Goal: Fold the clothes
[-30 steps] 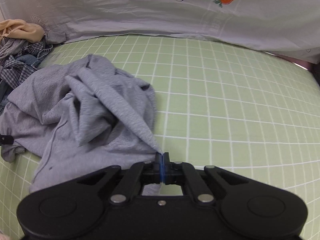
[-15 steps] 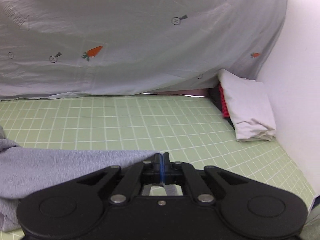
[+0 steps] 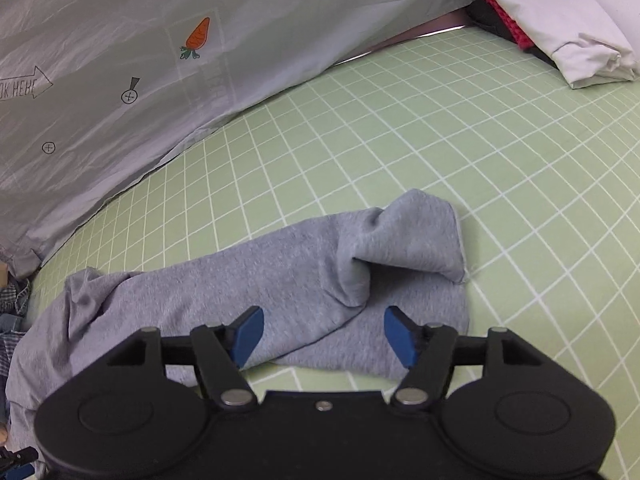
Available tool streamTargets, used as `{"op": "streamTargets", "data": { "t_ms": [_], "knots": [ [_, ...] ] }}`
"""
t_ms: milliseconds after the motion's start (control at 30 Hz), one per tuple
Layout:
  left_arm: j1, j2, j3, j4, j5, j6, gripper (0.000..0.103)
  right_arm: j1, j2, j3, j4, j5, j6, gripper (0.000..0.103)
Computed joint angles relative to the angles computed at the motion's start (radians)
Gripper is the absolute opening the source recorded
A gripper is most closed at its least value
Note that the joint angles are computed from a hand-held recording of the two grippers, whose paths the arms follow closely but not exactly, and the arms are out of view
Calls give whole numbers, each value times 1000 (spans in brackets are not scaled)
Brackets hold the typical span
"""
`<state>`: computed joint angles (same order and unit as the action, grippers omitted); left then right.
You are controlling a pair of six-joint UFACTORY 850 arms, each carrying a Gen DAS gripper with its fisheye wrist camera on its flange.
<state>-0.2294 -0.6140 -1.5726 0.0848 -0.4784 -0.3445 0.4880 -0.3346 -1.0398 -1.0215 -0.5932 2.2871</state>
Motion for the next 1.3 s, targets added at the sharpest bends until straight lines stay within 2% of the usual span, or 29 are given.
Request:
{"op": "streamTargets", "data": {
  "t_ms": [133,233,367,433,467,500,533,567,600,800,933,1000,1033,1067,1100,1167,1233,1300],
  "knots": [
    [2,-79,-116,-9,-27,-4,61,-32,-40,-37,61,-22,-40,77],
    [12,-141,-212,6,-38,-50,66,-63,-58,-46,75,-12,8,77],
    [23,-230,-349,10,-93,-81,66,-86,-86,-71,101,-47,34,77],
    [28,-263,-398,10,-111,-82,61,-94,-95,-78,103,-62,60,76],
    [30,-273,-413,12,-113,-85,49,-97,-96,-79,104,-66,67,69],
    [32,-281,-426,7,-115,-81,40,-100,-98,-82,110,-70,59,50],
    [35,-288,-438,-7,-115,-65,18,-103,-100,-86,119,-76,44,38],
    [36,-294,-451,-7,-119,-58,5,-108,-105,-96,137,-90,2,15],
    [36,-302,-470,1,-129,-54,5,-111,-109,-106,150,-105,-37,4],
    [36,-338,-586,-1,-151,-24,3,-133,-101,-165,30,-217,-134,3],
    [33,-421,-758,-44,-152,14,3,-187,-113,-241,-119,-249,-146,3],
    [24,-466,-837,-21,-143,10,9,-207,-134,-289,-209,-275,-119,3],
    [19,-493,-886,-5,-172,8,11,-215,-148,-315,-255,-296,-97,3],
    [13,-534,-960,9,-217,8,18,-219,-170,-352,-286,-332,-74,6],
    [8,-553,-992,22,-227,9,21,-225,-193,-390,-274,-355,-91,19],
    [1,-522,-929,48,-211,1,41,-232,-232,-458,-182,-356,-190,41],
    [2,-422,-741,77,-149,-24,52,-212,-245,-460,-138,-317,-225,47],
    [8,-330,-569,110,-111,-71,57,-184,-253,-445,-100,-263,-254,59]
  ]
}}
